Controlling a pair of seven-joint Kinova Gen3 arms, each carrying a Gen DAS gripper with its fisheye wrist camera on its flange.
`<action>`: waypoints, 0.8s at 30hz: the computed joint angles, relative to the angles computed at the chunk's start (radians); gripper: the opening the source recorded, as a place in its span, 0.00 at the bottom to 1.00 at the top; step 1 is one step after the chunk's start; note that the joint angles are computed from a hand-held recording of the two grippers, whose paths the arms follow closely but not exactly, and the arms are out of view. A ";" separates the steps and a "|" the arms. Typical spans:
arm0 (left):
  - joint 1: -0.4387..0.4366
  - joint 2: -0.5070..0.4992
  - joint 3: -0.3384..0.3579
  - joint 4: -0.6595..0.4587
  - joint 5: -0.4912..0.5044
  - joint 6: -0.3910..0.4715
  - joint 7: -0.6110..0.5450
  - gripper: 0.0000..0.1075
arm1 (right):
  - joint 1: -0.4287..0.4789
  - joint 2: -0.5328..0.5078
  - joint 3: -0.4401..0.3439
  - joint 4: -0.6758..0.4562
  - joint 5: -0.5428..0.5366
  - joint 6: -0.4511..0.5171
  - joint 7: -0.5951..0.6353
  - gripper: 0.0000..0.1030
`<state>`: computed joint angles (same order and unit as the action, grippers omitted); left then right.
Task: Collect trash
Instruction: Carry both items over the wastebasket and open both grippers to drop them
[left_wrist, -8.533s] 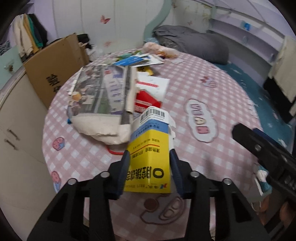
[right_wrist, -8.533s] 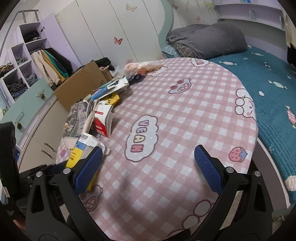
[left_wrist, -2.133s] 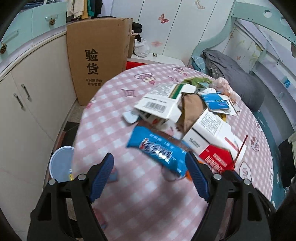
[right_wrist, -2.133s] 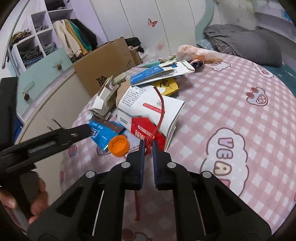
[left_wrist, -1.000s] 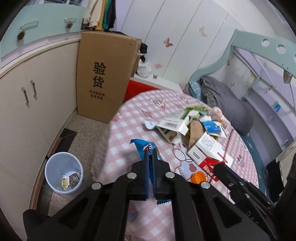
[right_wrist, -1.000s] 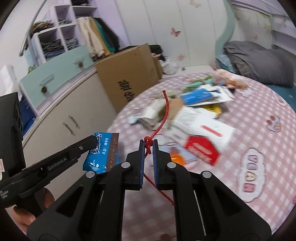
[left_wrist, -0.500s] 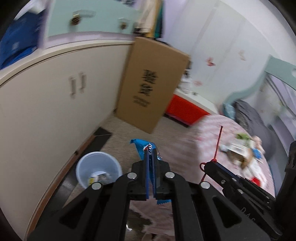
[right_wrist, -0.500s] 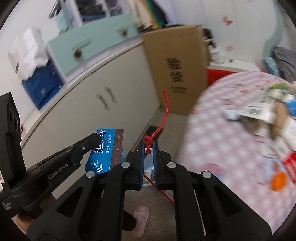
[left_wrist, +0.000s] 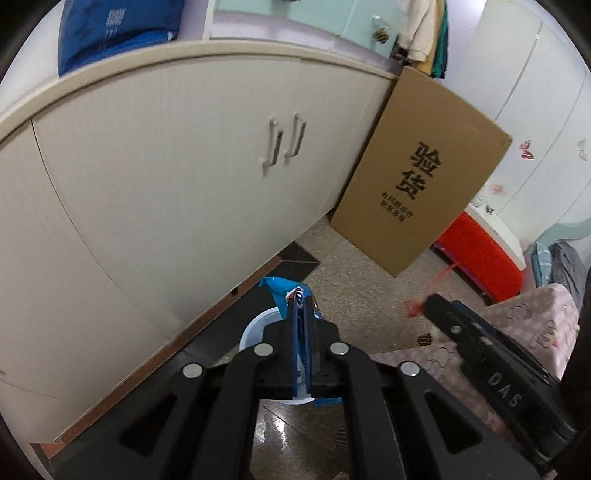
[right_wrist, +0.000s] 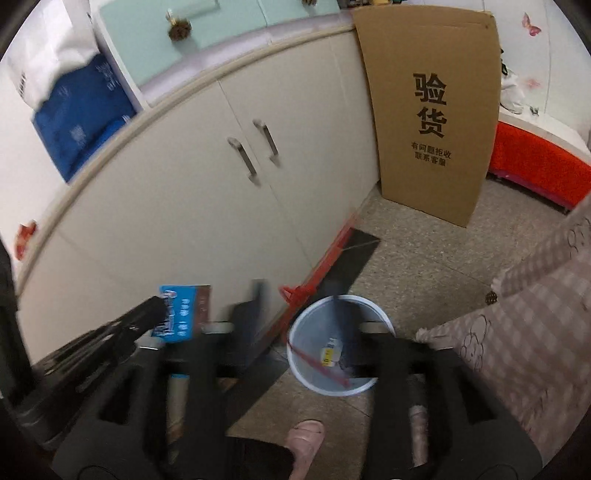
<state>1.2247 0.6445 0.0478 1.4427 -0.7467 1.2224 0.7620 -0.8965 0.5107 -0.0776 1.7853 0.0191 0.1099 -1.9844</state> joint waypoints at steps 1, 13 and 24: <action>-0.007 -0.001 0.001 0.007 0.002 -0.011 -0.003 0.02 | -0.009 0.010 0.008 -0.014 0.002 0.012 0.000 0.52; -0.016 0.035 -0.007 -0.034 0.030 -0.044 -0.058 0.03 | -0.094 -0.062 0.112 0.120 -0.014 -0.066 -0.072 0.57; -0.003 0.071 -0.031 -0.137 0.037 0.007 -0.147 0.03 | -0.277 -0.136 0.338 0.254 -0.147 -0.219 -0.015 0.59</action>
